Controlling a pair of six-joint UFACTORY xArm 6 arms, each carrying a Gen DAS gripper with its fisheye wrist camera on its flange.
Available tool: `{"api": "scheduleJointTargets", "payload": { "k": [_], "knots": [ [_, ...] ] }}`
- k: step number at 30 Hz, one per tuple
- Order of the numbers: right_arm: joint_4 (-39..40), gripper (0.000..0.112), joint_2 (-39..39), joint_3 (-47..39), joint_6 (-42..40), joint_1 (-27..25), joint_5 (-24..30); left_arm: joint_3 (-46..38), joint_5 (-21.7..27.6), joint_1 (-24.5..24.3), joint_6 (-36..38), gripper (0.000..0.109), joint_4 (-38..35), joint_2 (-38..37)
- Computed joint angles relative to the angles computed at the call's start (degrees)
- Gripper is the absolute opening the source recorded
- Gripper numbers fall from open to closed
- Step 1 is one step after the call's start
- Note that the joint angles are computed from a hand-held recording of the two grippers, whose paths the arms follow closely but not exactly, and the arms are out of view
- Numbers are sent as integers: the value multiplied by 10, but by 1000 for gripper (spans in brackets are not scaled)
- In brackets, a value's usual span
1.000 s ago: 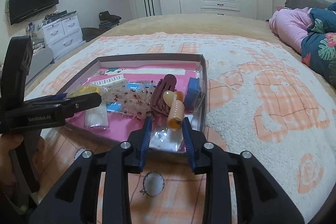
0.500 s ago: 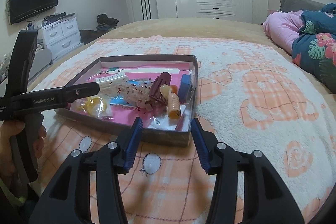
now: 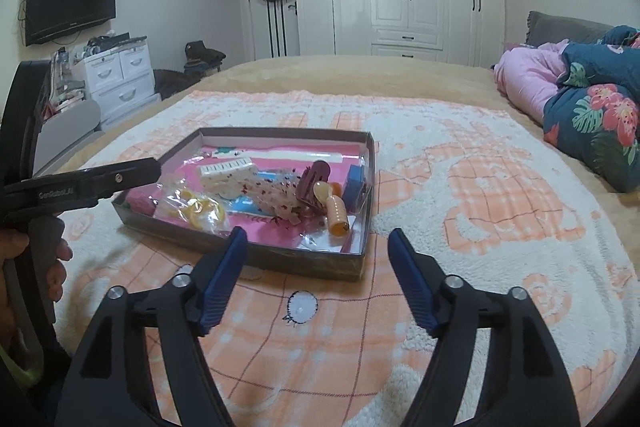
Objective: Organize jewelry
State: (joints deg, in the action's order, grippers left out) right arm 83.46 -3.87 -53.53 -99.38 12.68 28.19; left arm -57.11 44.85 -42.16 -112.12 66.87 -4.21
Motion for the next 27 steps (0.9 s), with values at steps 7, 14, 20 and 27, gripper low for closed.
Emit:
{"api": "scheduleJointTargets", "payload": {
  "k": [7, 14, 20, 27],
  "knots": [
    [20, 86, -52, 42, -16, -5, 12, 29, 78, -60, -29, 92, 11, -46],
    [54, 94, -106, 89, -47, -3, 9, 34, 148, -117, -26, 92, 1, -60],
    [96, 97, -141, 122, -80, 2, -4, 37, 189, -159, -50, 92, 10, -59],
    [160, 97, -178, 159, -150, -6, 1, 46, 227, -195, -91, 92, 28, -52]
  ]
}}
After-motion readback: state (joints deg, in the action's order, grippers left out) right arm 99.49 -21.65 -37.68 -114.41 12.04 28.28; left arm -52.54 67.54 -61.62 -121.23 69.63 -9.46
